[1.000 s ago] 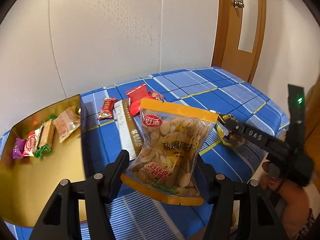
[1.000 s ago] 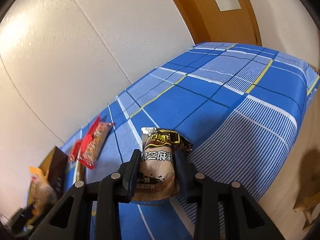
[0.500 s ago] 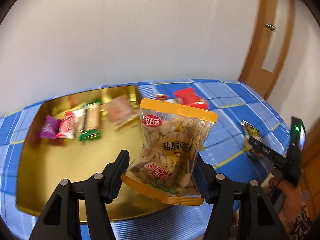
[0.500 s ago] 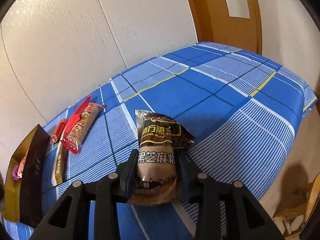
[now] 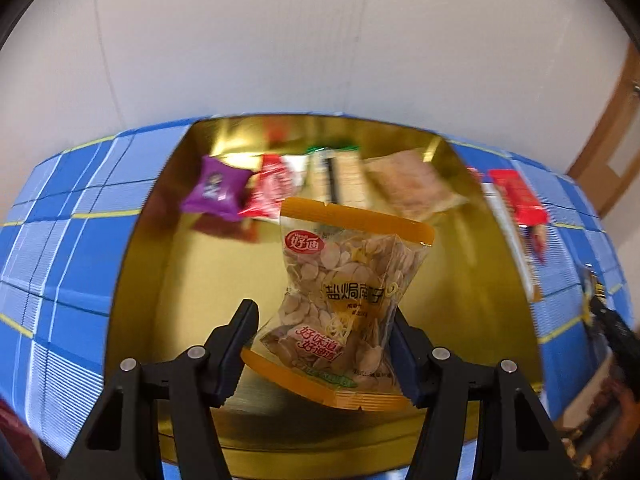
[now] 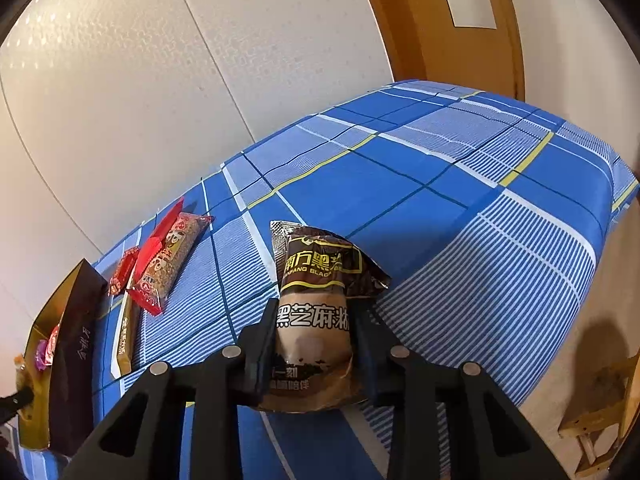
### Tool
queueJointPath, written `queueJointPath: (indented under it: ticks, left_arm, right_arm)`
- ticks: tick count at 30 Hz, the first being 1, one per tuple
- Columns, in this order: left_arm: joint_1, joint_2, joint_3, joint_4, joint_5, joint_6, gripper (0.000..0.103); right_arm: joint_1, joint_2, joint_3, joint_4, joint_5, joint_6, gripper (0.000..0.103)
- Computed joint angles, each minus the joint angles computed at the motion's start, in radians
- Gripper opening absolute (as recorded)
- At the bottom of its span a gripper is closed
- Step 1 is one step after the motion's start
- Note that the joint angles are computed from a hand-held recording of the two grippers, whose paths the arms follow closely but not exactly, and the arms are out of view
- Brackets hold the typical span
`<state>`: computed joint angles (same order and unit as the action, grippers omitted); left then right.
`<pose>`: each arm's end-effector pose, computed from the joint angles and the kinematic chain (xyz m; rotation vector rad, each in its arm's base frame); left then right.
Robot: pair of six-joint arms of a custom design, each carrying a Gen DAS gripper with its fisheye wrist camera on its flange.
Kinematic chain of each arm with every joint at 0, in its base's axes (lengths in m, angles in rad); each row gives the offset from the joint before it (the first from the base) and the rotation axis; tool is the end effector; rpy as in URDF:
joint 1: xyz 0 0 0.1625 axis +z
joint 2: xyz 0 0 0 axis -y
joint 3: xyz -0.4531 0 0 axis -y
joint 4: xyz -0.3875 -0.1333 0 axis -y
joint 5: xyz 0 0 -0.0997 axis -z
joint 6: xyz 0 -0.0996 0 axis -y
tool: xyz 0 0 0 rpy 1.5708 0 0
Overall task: Organize snacks
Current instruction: 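Carry the pistachio bag into the tray and open the left gripper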
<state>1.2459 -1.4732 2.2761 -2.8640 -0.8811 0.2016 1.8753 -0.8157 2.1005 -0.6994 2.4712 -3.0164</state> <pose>0.0467 -0.4773 0.3139 0.4176 2.3810 -0.6545 0.1775 -0.3806 0.0034 -0.3585 -2.1637 1.3322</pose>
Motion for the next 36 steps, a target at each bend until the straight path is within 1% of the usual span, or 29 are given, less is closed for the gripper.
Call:
queueJointPath:
  ticks: [5,10,11,12,17,19,20,21,24,25,28,29,31,33,34,36]
  left_arm:
    - [0.038,0.034,-0.040,0.012,0.059,0.007,0.063]
    - [0.064,0.064,-0.070,0.003,0.124,-0.001,0.067]
    - [0.068,0.063,-0.073,-0.001,0.124,0.000,0.069]
    - [0.069,0.061,-0.063,-0.033,0.122,0.017,0.071]
    - [0.068,0.033,-0.023,-0.106,0.087,0.063,0.071]
    - [0.063,0.045,-0.021,-0.117,0.099,0.084,0.069]
    - [0.061,0.054,-0.020,-0.113,0.121,0.093,0.061]
    - [0.057,0.060,-0.018,-0.109,0.136,0.092,0.057]
    - [0.058,0.083,-0.028,-0.143,0.148,0.108,0.057]
    - [0.061,0.087,-0.036,-0.139,0.145,0.103,0.057]
    - [0.064,0.102,-0.057,-0.138,0.167,0.078,0.057]
    - [0.066,0.098,-0.059,-0.131,0.159,0.065,0.057]
    - [0.071,0.082,-0.058,-0.126,0.121,0.066,0.062]
    - [0.061,0.061,-0.036,-0.136,0.109,0.063,0.081]
    - [0.055,0.053,-0.022,-0.158,0.108,0.068,0.083]
    - [0.043,0.028,0.009,-0.185,0.079,0.080,0.084]
  right_arm:
    - [0.001,0.000,0.005,-0.013,0.001,0.003,0.034]
    - [0.000,-0.004,0.016,-0.039,0.009,0.010,0.034]
    - [-0.001,-0.006,0.020,-0.046,0.007,0.012,0.034]
    - [-0.002,-0.006,0.022,-0.051,0.006,0.013,0.033]
    - [0.007,-0.013,0.045,-0.107,-0.009,-0.002,0.033]
    - [0.019,-0.013,0.047,-0.123,-0.010,-0.019,0.033]
    - [0.025,-0.013,0.050,-0.136,-0.012,-0.030,0.033]
    - [0.032,-0.013,0.056,-0.156,-0.020,-0.040,0.033]
    - [0.051,-0.015,0.073,-0.200,-0.053,-0.057,0.033]
    - [0.058,-0.014,0.076,-0.210,-0.065,-0.062,0.033]
    - [0.083,0.000,0.070,-0.225,-0.082,-0.082,0.033]
    - [0.091,0.006,0.066,-0.227,-0.090,-0.089,0.033]
    - [0.108,0.019,0.056,-0.226,-0.105,-0.102,0.033]
    - [0.123,0.036,0.041,-0.216,-0.122,-0.110,0.033]
    - [0.128,0.042,0.036,-0.211,-0.130,-0.108,0.033]
    - [0.144,0.064,0.010,-0.177,-0.146,-0.097,0.033]
